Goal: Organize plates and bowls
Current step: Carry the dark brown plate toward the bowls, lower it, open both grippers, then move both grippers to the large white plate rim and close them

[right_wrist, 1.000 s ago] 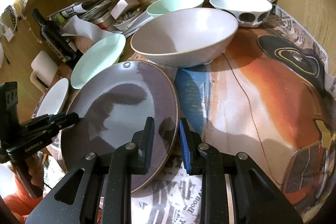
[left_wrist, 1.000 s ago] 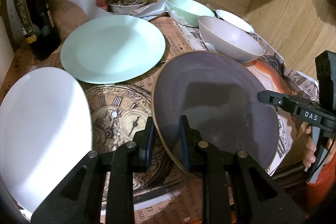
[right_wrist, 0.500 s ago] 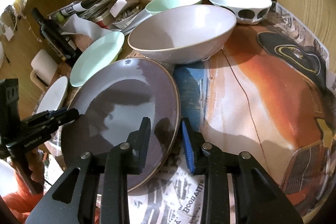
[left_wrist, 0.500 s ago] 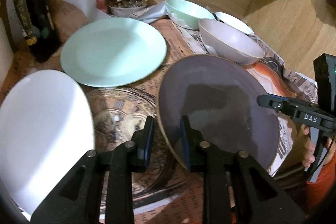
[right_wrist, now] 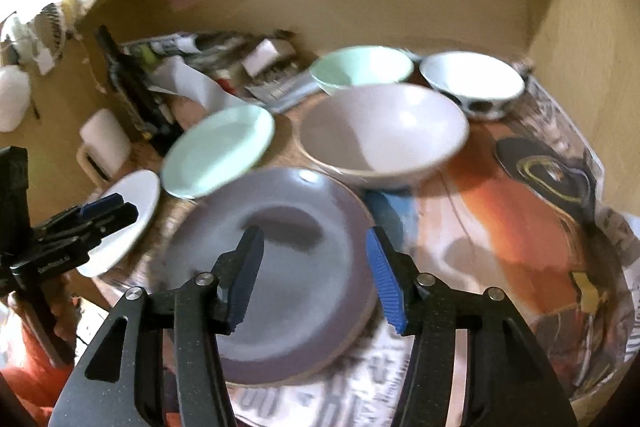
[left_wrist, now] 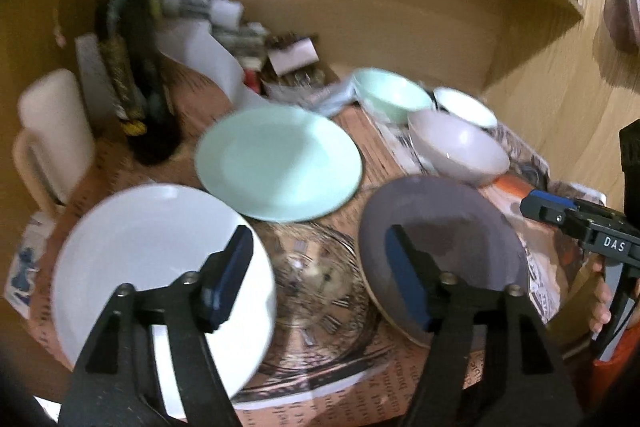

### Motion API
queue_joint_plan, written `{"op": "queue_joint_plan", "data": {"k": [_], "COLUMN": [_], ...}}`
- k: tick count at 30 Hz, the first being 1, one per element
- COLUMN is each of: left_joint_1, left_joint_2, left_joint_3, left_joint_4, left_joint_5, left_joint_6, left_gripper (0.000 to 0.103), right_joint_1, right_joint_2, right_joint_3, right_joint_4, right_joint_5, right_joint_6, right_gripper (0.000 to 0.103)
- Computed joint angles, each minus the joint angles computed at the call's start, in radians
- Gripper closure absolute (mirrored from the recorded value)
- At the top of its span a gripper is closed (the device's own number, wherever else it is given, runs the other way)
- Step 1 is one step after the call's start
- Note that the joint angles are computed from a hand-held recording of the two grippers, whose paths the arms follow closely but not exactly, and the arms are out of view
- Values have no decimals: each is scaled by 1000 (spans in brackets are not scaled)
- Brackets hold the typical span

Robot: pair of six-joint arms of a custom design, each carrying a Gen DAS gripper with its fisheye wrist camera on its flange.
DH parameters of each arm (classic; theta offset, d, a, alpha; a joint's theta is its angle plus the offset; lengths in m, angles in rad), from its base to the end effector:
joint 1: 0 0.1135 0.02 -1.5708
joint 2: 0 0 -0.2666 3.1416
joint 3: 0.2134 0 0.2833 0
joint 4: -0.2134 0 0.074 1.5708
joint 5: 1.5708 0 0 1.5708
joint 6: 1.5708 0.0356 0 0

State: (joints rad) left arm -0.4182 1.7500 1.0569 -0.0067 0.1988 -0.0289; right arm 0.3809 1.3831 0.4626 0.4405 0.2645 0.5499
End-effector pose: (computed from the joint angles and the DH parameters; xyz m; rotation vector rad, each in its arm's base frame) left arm 0.3646 -0.1697 0.1749 0.5481 2.2297 -0.4597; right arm 0.2650 0.0961 0.1413 0.3363 2.0193 0.3131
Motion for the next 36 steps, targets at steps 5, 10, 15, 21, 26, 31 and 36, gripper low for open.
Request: {"op": "queue_joint_plan", "data": {"k": [5, 10, 15, 21, 26, 31, 36], "left_joint_1": [42, 97, 179, 261, 323, 373, 406], "left_joint_2": [-88, -175, -216, -194, -155, -85, 13], "left_joint_3": [-63, -140, -174, -176, -164, -120, -61], "left_joint_4": [36, 92, 85, 80, 78, 61, 35], "left_joint_5": [-17, -48, -18, -2, 23, 45, 59], "left_joint_6": [6, 31, 49, 63, 76, 98, 117], "left_gripper": [15, 8, 8, 8, 8, 8, 8], "right_joint_1": [69, 116, 150, 187, 199, 200, 199], "right_joint_2": [20, 92, 186, 300, 384, 452, 510], "right_joint_3": [61, 143, 241, 373, 467, 550, 633], "right_joint_4": [21, 47, 53, 22, -15, -62, -124], "right_joint_5": [49, 43, 29, 2, -17, -35, -49], "right_joint_6": [-48, -87, -117, -128, -114, -94, -71], "right_gripper": [47, 46, 44, 44, 44, 44, 44]}}
